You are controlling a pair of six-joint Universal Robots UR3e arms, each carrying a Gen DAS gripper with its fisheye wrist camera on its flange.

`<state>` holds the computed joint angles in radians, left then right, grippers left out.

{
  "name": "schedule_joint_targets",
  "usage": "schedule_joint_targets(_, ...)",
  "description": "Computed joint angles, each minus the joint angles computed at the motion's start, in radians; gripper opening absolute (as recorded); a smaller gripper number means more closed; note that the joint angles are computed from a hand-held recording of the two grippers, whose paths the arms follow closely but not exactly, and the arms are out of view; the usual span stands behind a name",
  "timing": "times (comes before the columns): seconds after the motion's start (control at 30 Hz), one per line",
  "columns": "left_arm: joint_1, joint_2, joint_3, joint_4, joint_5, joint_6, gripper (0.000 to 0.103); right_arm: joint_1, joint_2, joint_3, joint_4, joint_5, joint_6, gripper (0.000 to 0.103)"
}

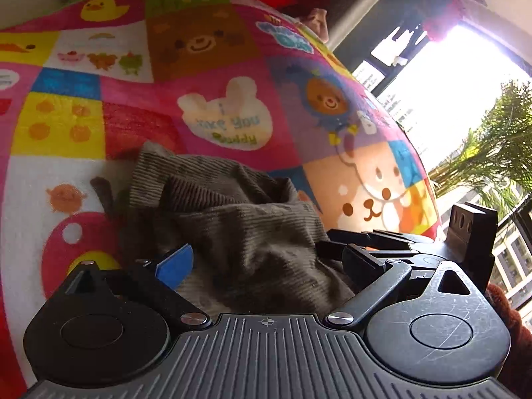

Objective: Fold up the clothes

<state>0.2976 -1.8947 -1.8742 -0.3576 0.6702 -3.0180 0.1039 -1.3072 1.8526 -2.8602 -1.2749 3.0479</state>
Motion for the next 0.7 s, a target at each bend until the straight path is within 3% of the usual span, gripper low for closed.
schedule_joint_targets(0.13, -0.025, -0.145, 0.218, 0.036, 0.161, -0.154, 0.099, -0.07, 0.064, -0.091, -0.061, 0.105, 0.162, 0.055)
schedule_joint_targets(0.27, -0.111, -0.289, 0.411, -0.015, 0.294, -0.134, 0.099, -0.062, 0.233, -0.295, -0.01, 0.092, 0.261, 0.056)
schedule_joint_targets(0.4, -0.173, -0.351, 0.494, -0.007, 0.386, -0.115, 0.099, -0.014, 0.343, -0.415, 0.04, 0.024, 0.245, 0.057)
schedule_joint_targets(0.43, -0.188, -0.355, 0.503, -0.005, 0.415, -0.103, 0.095, -0.007, 0.352, -0.427, 0.043, 0.022, 0.225, 0.057)
schedule_joint_targets(0.47, -0.204, -0.36, 0.512, -0.002, 0.445, -0.09, 0.084, -0.002, 0.357, -0.435, 0.045, 0.025, 0.202, 0.056)
schedule_joint_targets(0.5, -0.22, -0.365, 0.522, 0.0, 0.477, -0.074, 0.077, -0.001, 0.357, -0.438, 0.053, 0.038, 0.175, 0.041)
schedule_joint_targets(0.53, -0.24, -0.37, 0.53, 0.007, 0.524, -0.04, 0.058, 0.004, 0.355, -0.442, 0.06, 0.043, 0.157, 0.033)
schedule_joint_targets(0.57, -0.259, -0.377, 0.54, 0.013, 0.568, -0.009, 0.044, 0.014, 0.357, -0.45, 0.065, 0.029, 0.145, 0.031)
schedule_joint_targets(0.6, -0.268, -0.389, 0.56, 0.012, 0.589, 0.006, 0.036, 0.022, 0.359, -0.459, 0.067, 0.013, 0.137, 0.022)
schedule_joint_targets(0.63, -0.265, -0.399, 0.58, -0.002, 0.585, 0.003, 0.013, 0.028, 0.362, -0.467, 0.068, -0.002, 0.129, 0.019)
schedule_joint_targets(0.7, -0.258, -0.42, 0.641, -0.053, 0.557, -0.016, 0.009, 0.033, 0.368, -0.485, 0.071, -0.015, 0.127, 0.011)
